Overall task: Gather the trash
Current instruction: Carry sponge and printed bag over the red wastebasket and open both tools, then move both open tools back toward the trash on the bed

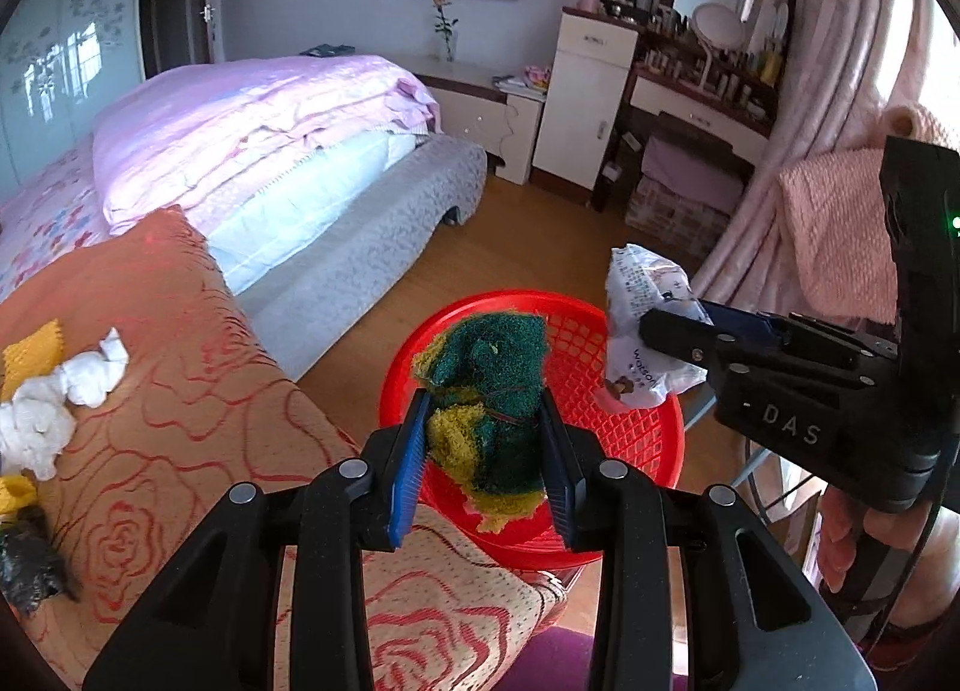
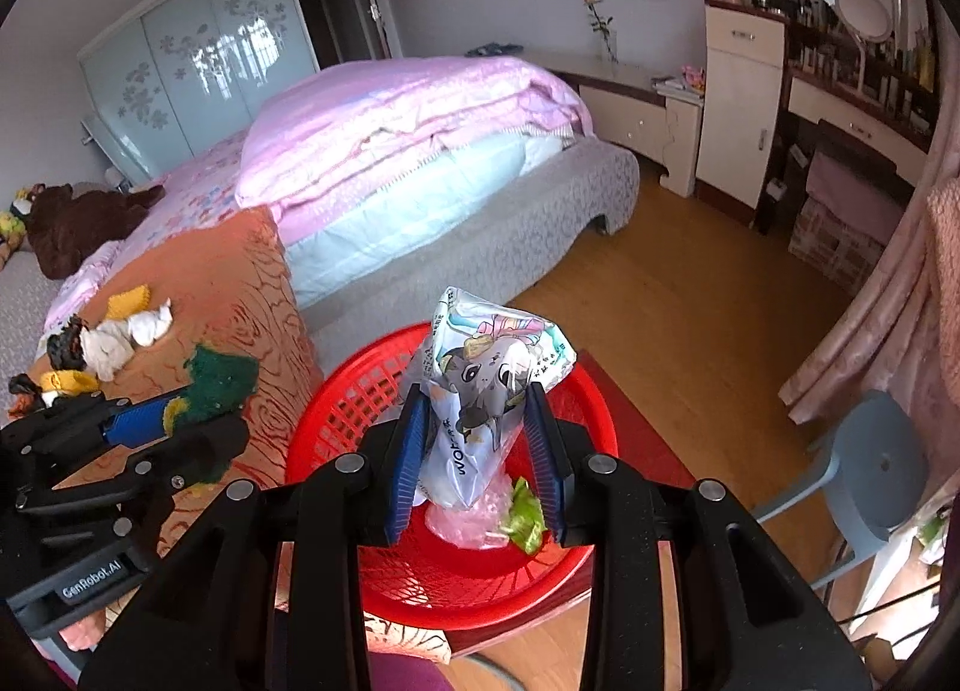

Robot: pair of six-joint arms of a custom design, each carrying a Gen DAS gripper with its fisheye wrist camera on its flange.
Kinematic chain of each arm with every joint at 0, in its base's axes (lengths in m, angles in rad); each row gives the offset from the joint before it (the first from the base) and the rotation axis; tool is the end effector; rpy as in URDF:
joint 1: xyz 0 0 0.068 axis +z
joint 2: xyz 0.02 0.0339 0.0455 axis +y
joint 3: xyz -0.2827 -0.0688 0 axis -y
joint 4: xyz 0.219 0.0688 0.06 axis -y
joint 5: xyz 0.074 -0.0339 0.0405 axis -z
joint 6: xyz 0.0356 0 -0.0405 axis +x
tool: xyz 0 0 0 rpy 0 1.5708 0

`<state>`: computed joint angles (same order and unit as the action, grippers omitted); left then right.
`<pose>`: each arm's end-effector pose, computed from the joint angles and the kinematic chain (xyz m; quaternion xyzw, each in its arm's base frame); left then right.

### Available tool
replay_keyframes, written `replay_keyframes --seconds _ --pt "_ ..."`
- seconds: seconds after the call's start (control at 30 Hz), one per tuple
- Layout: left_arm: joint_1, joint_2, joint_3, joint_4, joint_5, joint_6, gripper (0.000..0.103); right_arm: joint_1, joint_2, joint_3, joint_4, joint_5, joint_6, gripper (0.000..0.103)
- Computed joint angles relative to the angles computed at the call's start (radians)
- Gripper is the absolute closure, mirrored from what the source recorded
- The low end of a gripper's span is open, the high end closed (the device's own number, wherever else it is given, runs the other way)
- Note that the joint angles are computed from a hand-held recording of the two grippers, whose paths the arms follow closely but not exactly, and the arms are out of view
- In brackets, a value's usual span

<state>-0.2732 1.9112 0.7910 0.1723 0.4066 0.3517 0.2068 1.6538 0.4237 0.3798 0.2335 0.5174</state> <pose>0.3101 -0.1015 0.1223 0.3455 0.8681 -0.1803 0.3074 0.2413 0.0422 0.1272 0.1843 0.9119 0.0221 0.3660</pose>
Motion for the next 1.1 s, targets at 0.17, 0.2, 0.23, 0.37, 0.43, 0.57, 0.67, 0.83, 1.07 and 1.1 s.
replay_keyframes --seconds 0.17,0.2,0.23,0.37,0.43,0.57,0.67,0.83,1.07,1.1 --pt "-0.010 0.030 0.004 0.009 -0.019 -0.005 0.054 -0.005 0.015 0.005 -0.006 -0.008 0.012 0.065" --pt "-0.010 0.031 0.001 0.017 -0.022 -0.005 0.050 -0.004 0.014 0.004 -0.007 0.000 0.014 0.064" --pt "-0.011 0.030 -0.001 0.021 -0.025 -0.004 0.049 -0.007 0.012 0.002 -0.008 0.001 0.015 0.062" --pt "-0.008 0.016 -0.021 0.044 -0.027 0.000 0.040 -0.020 0.003 -0.005 -0.005 -0.009 0.024 0.052" --pt "-0.002 0.009 -0.025 0.045 -0.025 -0.002 0.039 -0.020 0.002 -0.004 -0.007 -0.008 0.026 0.049" --pt "0.018 -0.014 -0.047 0.056 -0.018 0.002 0.038 -0.024 0.000 -0.002 -0.010 -0.012 0.020 0.048" --pt "0.036 -0.031 -0.062 0.064 -0.012 0.007 0.038 -0.020 -0.006 -0.002 -0.017 0.001 0.016 0.048" --pt "0.078 -0.063 -0.083 0.070 0.004 0.005 0.037 0.016 -0.029 -0.004 -0.026 0.043 0.023 0.048" --pt "0.174 -0.125 -0.116 0.074 0.041 0.005 0.035 0.072 -0.046 0.002 -0.023 0.092 0.035 0.046" --pt "0.182 -0.133 -0.117 0.073 0.042 0.001 0.035 0.080 -0.048 0.001 -0.020 0.097 0.037 0.045"
